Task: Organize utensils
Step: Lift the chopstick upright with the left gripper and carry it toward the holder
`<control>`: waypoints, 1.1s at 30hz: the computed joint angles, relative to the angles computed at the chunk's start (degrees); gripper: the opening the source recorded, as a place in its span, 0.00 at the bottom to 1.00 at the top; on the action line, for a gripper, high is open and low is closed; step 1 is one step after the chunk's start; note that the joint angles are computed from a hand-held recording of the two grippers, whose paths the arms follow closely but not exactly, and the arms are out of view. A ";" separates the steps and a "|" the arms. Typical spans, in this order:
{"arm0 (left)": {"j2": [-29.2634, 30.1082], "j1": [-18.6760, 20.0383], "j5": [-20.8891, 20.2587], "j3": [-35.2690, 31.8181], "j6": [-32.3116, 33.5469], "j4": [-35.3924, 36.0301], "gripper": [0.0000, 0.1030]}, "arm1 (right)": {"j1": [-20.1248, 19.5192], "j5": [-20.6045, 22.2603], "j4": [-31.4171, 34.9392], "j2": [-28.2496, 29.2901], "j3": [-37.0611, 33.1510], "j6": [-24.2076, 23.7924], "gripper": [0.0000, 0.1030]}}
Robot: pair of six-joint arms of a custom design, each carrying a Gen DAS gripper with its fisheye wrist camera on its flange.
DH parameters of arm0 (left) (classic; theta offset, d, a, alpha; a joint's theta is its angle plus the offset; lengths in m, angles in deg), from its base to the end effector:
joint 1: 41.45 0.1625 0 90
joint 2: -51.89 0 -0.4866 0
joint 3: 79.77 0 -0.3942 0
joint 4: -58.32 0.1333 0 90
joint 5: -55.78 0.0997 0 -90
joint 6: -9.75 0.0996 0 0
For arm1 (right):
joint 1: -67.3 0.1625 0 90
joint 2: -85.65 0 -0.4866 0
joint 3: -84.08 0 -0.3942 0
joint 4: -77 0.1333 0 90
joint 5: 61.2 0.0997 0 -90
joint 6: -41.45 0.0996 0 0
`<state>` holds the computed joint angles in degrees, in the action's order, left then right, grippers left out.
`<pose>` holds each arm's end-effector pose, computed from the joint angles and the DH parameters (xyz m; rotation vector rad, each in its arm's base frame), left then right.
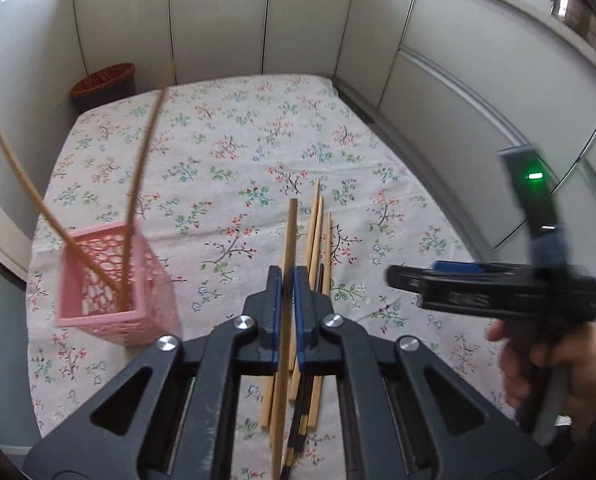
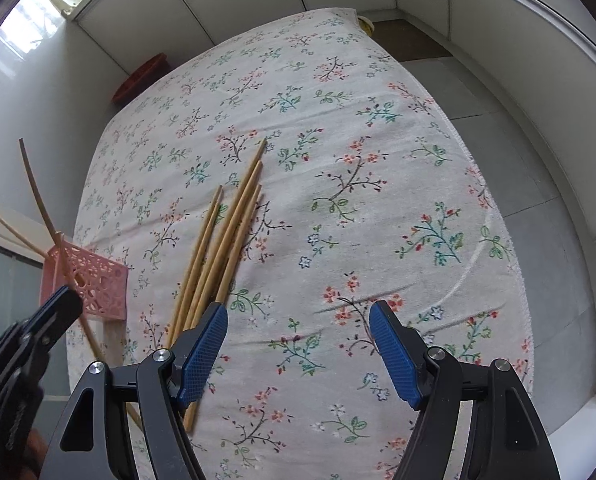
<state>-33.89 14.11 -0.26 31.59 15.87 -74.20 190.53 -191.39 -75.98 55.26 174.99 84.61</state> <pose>-0.1331 -0.5281 0.4276 0.7846 2.4621 -0.5656 0.4504 -0.5616 -0.0062 -0.2403 -2.5352 0.6190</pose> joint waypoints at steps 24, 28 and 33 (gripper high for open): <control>-5.12 2.80 -4.26 -3.40 -0.59 3.34 0.06 | -2.54 -2.33 4.32 10.66 -14.68 -0.57 0.07; -5.89 2.60 -4.25 -3.40 -0.61 3.07 0.06 | -3.15 2.46 -3.92 7.83 -9.18 -0.60 0.06; -7.43 1.75 -3.81 -3.09 -0.09 1.64 0.06 | -0.02 0.95 -8.98 5.18 -6.67 -4.53 0.06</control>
<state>-41.32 15.86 -4.07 28.50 15.78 -72.56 190.51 -190.44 -84.96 60.44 168.33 80.08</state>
